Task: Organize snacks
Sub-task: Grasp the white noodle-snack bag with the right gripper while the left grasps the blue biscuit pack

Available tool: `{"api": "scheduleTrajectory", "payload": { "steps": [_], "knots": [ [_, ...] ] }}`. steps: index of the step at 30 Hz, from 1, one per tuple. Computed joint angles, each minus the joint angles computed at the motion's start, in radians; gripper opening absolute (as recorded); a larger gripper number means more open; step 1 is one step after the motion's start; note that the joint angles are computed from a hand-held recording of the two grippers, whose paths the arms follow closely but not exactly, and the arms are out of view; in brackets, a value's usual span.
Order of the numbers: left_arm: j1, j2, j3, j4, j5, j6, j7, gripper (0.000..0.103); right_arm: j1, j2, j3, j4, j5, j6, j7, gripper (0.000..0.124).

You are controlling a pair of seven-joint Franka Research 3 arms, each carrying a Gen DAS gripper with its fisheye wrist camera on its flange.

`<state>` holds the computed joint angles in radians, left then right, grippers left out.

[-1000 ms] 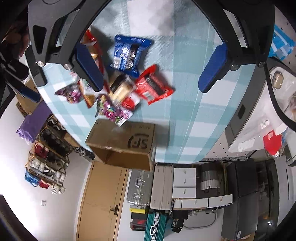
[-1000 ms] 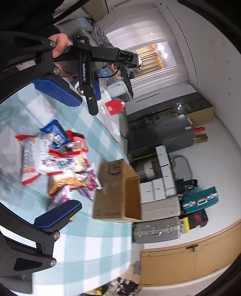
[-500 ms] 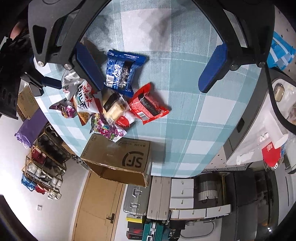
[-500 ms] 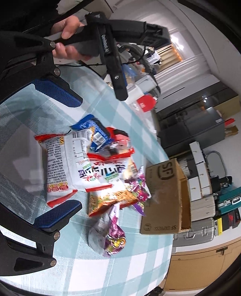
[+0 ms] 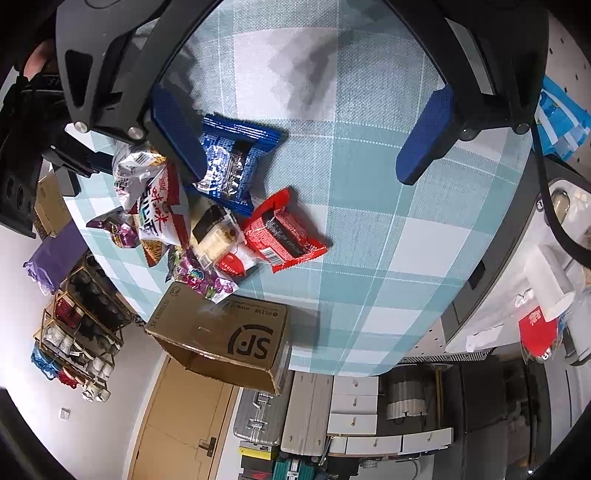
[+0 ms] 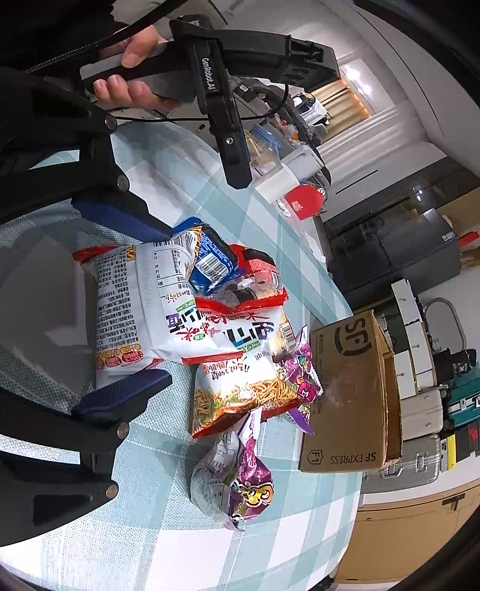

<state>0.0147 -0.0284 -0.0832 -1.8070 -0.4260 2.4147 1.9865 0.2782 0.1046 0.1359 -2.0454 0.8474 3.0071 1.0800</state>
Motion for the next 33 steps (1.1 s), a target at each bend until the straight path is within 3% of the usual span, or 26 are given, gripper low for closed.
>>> {"api": "scheduleTrajectory", "payload": {
  "steps": [5,13,33],
  "knots": [
    [0.003,0.004,0.0,0.002,0.008,-0.019,-0.018,0.102,-0.006,-0.007,0.01,-0.002,0.072,-0.006,-0.06,0.058],
    [0.002,-0.003,-0.001,-0.006,0.011,-0.026,-0.016,0.102,-0.007,-0.024,0.007,-0.005,0.246,-0.033,-0.192,0.057],
    [-0.022,-0.02,0.003,-0.01,-0.04,-0.065,0.052,0.102,0.037,-0.102,-0.028,-0.07,0.352,0.033,-0.239,0.056]
  ]
}}
